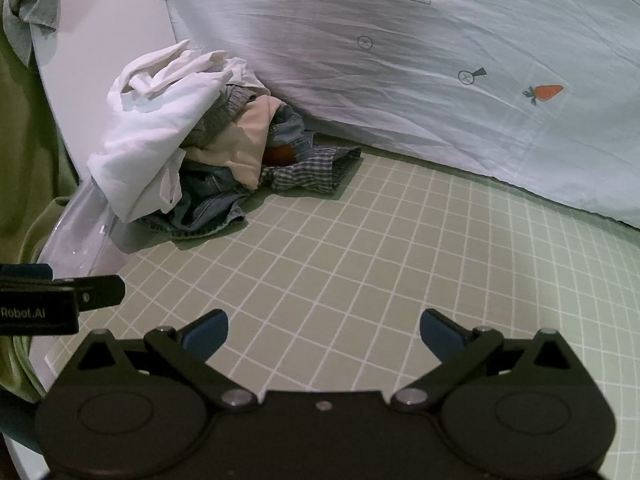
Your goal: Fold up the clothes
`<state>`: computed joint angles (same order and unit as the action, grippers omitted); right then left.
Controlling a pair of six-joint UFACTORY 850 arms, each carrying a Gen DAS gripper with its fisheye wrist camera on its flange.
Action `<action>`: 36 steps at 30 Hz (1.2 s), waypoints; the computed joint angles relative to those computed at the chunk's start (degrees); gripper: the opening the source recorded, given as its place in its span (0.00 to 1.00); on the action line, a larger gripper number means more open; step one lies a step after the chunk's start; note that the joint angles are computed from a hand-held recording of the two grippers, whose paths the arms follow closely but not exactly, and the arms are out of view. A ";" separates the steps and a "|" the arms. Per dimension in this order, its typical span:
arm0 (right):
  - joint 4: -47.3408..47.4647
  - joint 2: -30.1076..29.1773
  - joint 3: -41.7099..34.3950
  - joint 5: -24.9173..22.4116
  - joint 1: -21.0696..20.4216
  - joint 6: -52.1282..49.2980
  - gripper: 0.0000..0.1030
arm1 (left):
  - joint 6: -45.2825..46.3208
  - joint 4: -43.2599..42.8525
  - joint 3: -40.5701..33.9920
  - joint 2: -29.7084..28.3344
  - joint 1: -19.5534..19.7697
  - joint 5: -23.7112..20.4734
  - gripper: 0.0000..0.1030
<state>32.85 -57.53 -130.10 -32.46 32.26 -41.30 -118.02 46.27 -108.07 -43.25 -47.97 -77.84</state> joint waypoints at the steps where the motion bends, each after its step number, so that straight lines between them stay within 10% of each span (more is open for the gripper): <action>1: 0.03 0.00 0.00 -0.02 -0.01 -0.02 1.00 | 0.08 -0.11 0.05 0.06 0.03 0.01 1.00; 36: -1.52 -0.87 -1.50 -0.72 -0.10 2.19 1.00 | -0.44 0.09 0.57 0.16 0.21 0.53 1.00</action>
<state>31.33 -58.39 -131.60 -33.18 32.16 -39.11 -118.46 46.36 -107.50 -43.09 -47.76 -77.32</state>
